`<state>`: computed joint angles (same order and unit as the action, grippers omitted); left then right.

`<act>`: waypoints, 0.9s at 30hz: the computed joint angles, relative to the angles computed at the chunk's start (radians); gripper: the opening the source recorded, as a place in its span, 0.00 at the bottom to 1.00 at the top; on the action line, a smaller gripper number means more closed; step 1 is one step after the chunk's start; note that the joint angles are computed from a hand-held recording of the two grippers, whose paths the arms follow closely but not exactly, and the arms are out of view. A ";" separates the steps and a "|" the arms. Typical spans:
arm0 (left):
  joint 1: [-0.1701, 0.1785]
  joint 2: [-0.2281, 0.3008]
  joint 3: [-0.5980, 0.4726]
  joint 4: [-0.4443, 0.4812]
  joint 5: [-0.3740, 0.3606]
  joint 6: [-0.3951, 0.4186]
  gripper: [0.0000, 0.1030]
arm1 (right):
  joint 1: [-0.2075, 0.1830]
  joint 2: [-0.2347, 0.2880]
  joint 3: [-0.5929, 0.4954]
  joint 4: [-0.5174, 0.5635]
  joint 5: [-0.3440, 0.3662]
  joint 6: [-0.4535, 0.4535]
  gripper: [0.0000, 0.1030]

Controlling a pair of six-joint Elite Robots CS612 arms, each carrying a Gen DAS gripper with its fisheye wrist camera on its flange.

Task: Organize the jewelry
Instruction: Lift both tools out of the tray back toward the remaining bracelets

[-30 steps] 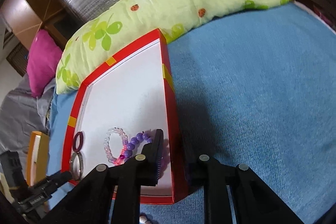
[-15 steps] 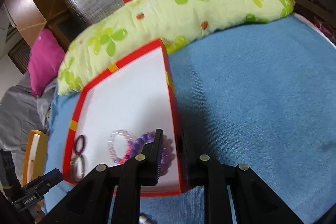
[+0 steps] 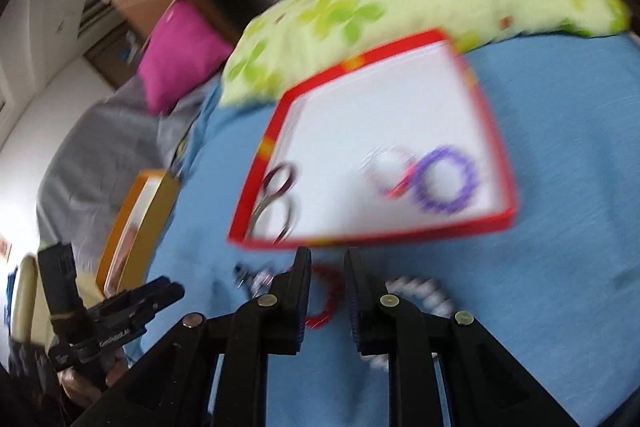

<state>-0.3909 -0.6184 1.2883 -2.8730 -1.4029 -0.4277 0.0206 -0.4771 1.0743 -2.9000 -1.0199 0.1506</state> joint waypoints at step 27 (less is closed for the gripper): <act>-0.025 0.044 -0.071 0.021 -0.073 0.114 0.52 | 0.039 0.018 -0.030 0.063 -0.129 -0.087 0.10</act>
<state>-0.4164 -0.5744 1.2172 -2.8517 -1.4755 -0.3137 0.0596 -0.4595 1.0438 -2.8367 -1.1484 0.0635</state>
